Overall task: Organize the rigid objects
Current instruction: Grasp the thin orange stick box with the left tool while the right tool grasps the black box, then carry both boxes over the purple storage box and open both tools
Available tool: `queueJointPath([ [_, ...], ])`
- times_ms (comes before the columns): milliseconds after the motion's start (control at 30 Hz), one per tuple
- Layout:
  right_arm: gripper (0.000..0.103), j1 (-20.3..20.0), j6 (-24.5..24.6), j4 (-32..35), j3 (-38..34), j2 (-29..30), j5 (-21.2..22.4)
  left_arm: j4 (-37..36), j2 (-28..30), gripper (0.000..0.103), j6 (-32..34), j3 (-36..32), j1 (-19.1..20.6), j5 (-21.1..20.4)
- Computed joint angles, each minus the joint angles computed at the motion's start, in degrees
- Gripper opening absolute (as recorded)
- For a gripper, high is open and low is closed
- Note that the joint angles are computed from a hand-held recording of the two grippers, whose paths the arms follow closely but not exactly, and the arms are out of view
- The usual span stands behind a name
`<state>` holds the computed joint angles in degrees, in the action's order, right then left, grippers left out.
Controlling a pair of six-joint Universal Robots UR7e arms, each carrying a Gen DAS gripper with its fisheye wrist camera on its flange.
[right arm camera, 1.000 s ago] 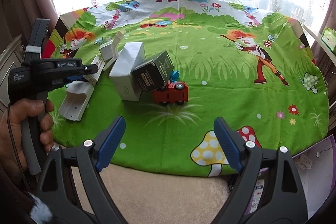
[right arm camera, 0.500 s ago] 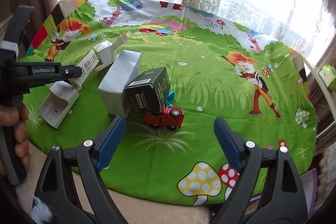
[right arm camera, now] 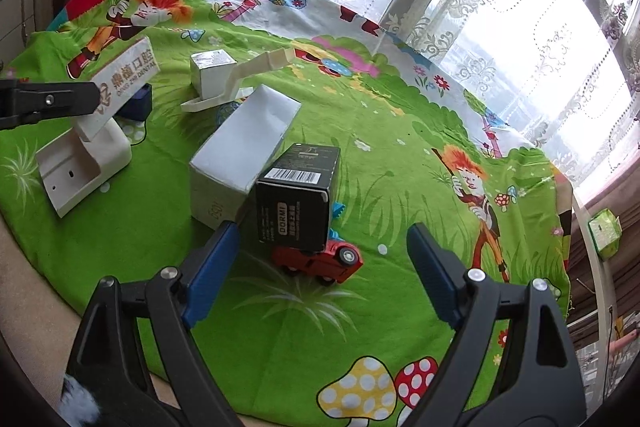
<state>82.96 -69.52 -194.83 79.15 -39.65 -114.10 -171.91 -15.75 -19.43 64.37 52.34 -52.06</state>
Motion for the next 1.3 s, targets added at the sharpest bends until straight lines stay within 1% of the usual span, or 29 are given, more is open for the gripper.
queueJointPath([
  [67,0.081,0.19,0.11,1.43,-1.15,0.56,-1.11,-0.13,-0.12,0.016,-0.75,0.24,0.25,-0.26],
  [167,0.081,0.33,-0.17,1.96,-2.33,1.38,-2.20,-0.05,0.06,0.016,-0.70,0.10,0.36,-0.50],
  [333,0.080,0.52,-0.39,2.46,-3.90,2.31,-2.41,-0.04,0.22,0.016,-0.61,-0.04,0.47,-0.91],
  [400,0.070,0.62,-0.45,3.03,-4.86,2.88,-2.74,-0.10,0.20,0.016,-0.63,0.02,0.53,-1.02],
  [467,0.046,0.60,0.17,4.36,-5.56,3.09,-3.06,-0.03,0.29,0.016,-0.49,-0.05,0.53,-1.05],
  [500,0.043,0.58,0.47,4.63,-5.83,3.22,-3.25,-0.05,0.33,0.016,-0.37,-0.08,0.52,-1.06],
  [633,0.042,0.29,0.78,3.64,-5.02,2.81,-1.99,-0.01,0.38,0.016,-0.27,-0.10,0.50,-1.02],
  [900,0.042,-0.52,3.93,0.54,-2.28,0.67,2.66,-1.36,0.62,0.016,1.93,0.02,-0.08,-0.14],
  [1100,0.042,-1.30,7.78,-0.87,1.58,-2.86,4.30,-2.08,0.64,0.016,3.40,0.29,-0.80,0.02],
  [1300,0.042,-2.48,11.61,-1.69,7.39,-7.36,5.29,-2.80,0.36,0.016,4.25,1.55,-2.08,-0.26],
])
